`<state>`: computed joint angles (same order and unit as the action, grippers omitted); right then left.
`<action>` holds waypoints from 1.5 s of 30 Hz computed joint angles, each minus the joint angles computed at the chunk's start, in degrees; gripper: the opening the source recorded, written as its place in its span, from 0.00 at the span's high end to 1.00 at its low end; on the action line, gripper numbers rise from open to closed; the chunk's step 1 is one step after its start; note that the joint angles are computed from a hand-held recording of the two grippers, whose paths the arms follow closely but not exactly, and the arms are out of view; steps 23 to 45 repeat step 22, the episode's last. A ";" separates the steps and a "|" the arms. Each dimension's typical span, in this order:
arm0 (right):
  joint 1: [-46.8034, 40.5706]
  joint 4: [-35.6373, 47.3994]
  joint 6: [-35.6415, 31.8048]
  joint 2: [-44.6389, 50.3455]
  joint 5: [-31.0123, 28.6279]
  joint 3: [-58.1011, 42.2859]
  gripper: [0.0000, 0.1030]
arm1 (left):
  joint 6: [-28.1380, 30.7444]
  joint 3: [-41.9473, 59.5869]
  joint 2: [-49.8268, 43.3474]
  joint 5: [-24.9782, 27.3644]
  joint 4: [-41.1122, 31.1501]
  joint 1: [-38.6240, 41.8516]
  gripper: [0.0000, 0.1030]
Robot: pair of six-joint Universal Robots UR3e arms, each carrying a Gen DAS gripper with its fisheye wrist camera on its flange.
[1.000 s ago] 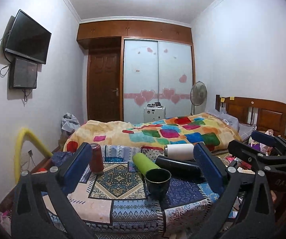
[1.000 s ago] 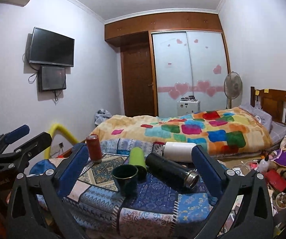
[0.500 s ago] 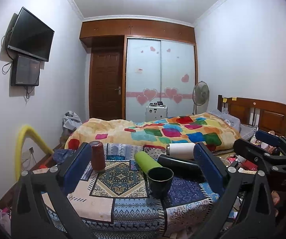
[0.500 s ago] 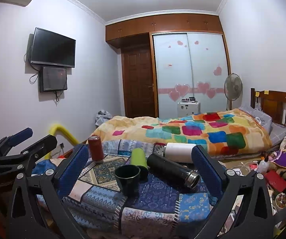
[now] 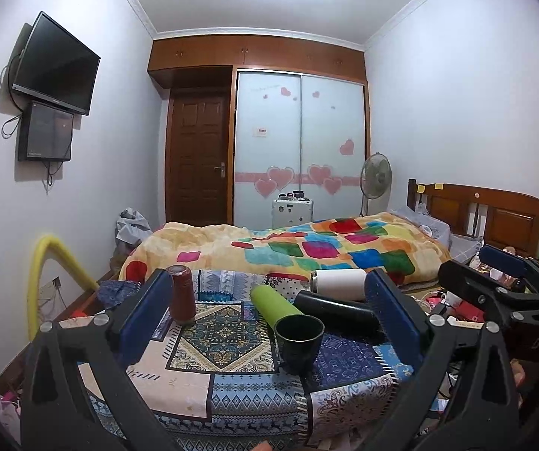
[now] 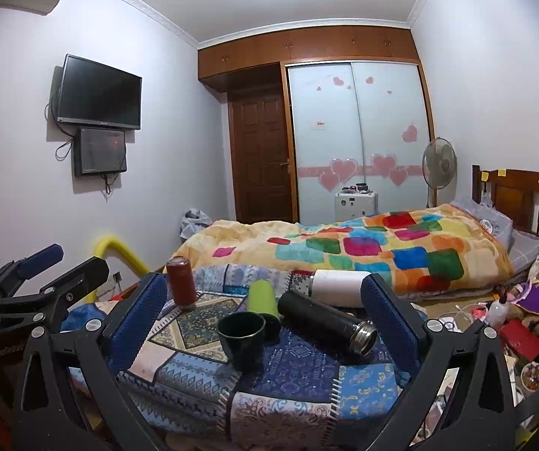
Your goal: Flip cup upright
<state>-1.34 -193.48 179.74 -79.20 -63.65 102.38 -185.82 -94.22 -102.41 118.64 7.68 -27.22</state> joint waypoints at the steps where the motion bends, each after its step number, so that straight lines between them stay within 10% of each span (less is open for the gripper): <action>1: 0.01 -0.04 -0.03 -0.05 -0.04 0.04 0.00 | 0.06 0.03 0.01 -0.14 -0.04 0.03 0.00; 45: -0.23 -0.17 0.20 -0.03 -0.15 -0.15 0.00 | 0.13 0.78 -0.13 -0.52 -1.59 -0.18 0.00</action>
